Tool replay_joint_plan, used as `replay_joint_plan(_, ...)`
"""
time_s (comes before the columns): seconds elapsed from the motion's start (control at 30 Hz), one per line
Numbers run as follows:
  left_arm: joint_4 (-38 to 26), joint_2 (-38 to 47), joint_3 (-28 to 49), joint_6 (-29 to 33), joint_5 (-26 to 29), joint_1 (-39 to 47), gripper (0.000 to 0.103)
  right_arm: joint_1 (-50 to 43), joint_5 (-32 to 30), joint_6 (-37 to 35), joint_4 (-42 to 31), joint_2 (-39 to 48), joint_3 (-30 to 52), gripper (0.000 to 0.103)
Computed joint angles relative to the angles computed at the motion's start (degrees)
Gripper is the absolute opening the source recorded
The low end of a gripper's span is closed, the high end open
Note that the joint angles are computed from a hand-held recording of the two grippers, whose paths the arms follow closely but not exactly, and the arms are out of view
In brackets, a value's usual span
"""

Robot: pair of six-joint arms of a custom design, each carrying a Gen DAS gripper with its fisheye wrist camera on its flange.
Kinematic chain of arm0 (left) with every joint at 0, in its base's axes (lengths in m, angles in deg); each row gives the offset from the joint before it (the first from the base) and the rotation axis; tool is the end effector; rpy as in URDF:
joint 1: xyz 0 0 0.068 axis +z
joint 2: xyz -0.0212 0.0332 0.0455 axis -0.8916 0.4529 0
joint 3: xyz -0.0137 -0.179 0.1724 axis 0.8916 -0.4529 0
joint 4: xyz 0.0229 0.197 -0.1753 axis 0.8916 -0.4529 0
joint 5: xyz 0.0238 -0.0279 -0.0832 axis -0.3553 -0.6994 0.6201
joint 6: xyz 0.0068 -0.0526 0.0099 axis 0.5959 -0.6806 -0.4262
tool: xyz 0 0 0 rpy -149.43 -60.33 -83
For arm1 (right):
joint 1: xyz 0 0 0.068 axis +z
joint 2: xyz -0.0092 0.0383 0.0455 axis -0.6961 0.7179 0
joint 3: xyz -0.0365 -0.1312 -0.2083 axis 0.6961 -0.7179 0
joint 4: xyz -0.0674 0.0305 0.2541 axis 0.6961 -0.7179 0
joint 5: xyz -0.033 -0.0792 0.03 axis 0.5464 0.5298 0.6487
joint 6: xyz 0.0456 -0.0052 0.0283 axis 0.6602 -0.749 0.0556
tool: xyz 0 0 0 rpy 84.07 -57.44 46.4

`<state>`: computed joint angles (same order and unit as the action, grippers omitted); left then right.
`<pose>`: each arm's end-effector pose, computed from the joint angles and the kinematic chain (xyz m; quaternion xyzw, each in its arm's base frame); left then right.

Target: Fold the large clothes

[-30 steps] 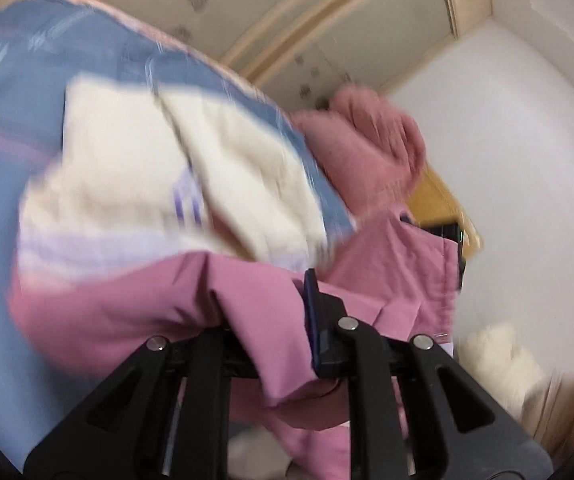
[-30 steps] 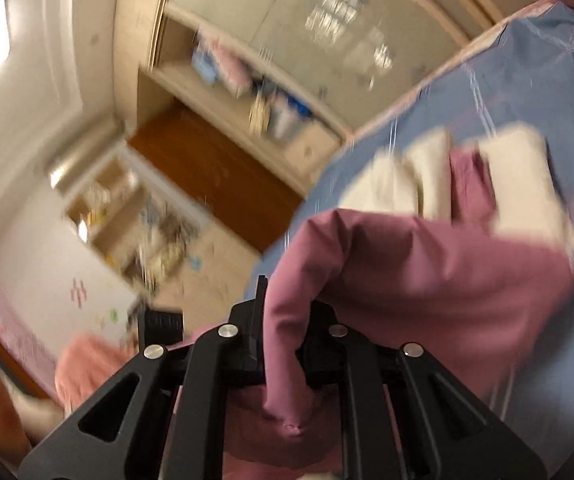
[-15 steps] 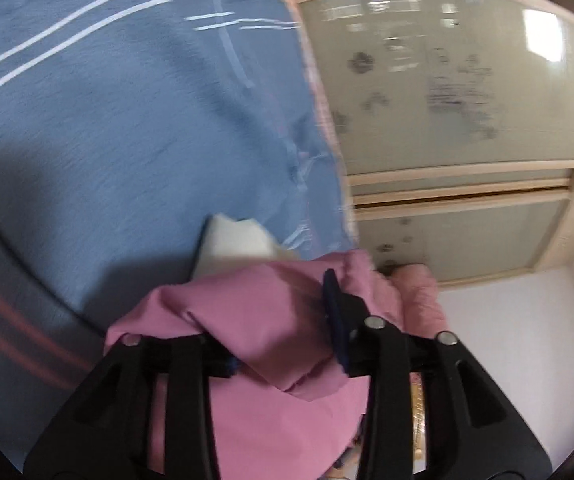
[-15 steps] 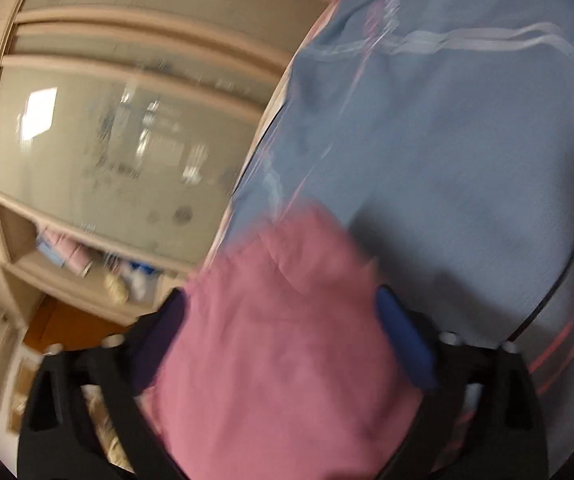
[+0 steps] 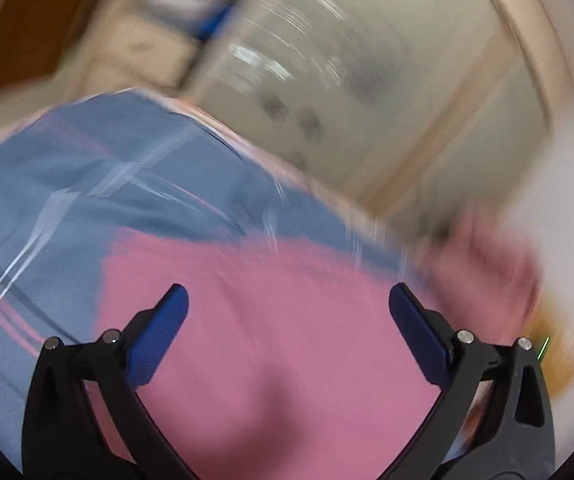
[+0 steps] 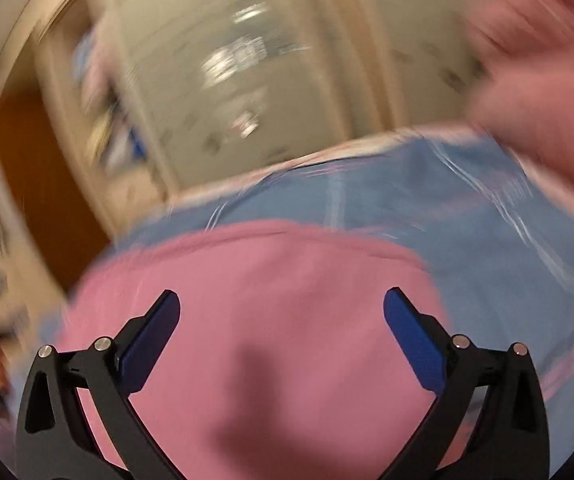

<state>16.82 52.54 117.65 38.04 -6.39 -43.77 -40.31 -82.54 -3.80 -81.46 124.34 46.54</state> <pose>0.3488 0.0930 0.3750 0.0717 0.8510 -0.3091 0.4186 0.2525 0.0149 0.3555 0.0854 0.8563 0.0512 0.5067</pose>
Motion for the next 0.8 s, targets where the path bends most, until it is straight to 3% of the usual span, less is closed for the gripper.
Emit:
replay_joint_plan(0.07,1.4,-5.5,-7.3,4.5,-10.9,-9.7,0.101,6.7,3.7,0.1,-1.5,8.5,6.8,0.1)
replay_joint_plan(0.13,2.5,-5.1,-10.3,6.7,-20.9,-17.1,0.099,9.7,6.0,0.8,-5.5,21.2,16.5,0.09)
replay_joint_plan(0.17,3.2,-2.1,-9.3,6.5,-27.3,-20.3,0.096,10.0,10.6,-0.1,-8.0,27.4,21.4,0.09)
replay_joint_plan(0.23,4.2,0.7,-8.9,5.5,-33.5,-22.0,0.096,7.9,15.2,-1.3,-10.3,33.7,27.2,0.09)
replay_joint_plan(0.27,6.2,3.2,-7.6,4.5,-36.1,-21.2,0.097,3.6,12.5,0.2,-10.3,35.1,27.7,0.091)
replay_joint_plan(0.3,7.3,5.5,-5.7,3.1,-39.2,-20.6,0.097,-0.1,9.6,2.6,-10.1,35.4,27.3,0.099)
replay_joint_plan(0.33,6.7,7.6,-2.8,2.0,-40.1,-18.8,0.098,-3.9,5.1,5.1,-9.2,35.1,26.0,0.102)
replay_joint_plan(0.37,4.7,11.1,1.7,-0.3,-39.4,-16.8,0.099,-7.0,4.5,8.4,-8.6,35.3,24.5,0.102)
replay_joint_plan(0.43,2.5,15.2,6.2,-2.6,-39.7,-14.5,0.101,-7.6,15.1,8.5,-10.9,36.2,24.5,0.102)
replay_joint_plan(0.47,3.2,15.1,5.2,-3.1,-39.8,-13.0,0.101,-8.7,16.7,9.0,-11.4,36.1,23.4,0.102)
replay_joint_plan(0.53,3.1,15.4,5.5,-2.9,-38.9,-10.8,0.101,-14.2,8.2,10.4,-9.6,32.3,17.0,0.102)
replay_joint_plan(0.6,6.7,11.6,1.4,-3.6,-40.2,-8.8,0.096,-14.3,13.8,10.7,-8.8,26.6,12.3,0.101)
replay_joint_plan(0.67,11.7,2.8,-8.1,-3.6,-38.5,-7.2,0.095,-12.5,20.2,10.9,-4.0,14.6,3.8,0.1)
replay_joint_plan(0.73,13.5,-5.9,-15.8,0.3,-30.5,-3.1,0.099,-10.7,17.3,8.4,-3.3,4.6,-2.2,0.1)
replay_joint_plan(0.8,12.4,-11.4,-20.3,4.0,-26.8,-1.5,0.101,-4.9,15.7,6.7,-6.6,-3.3,-5.8,0.1)
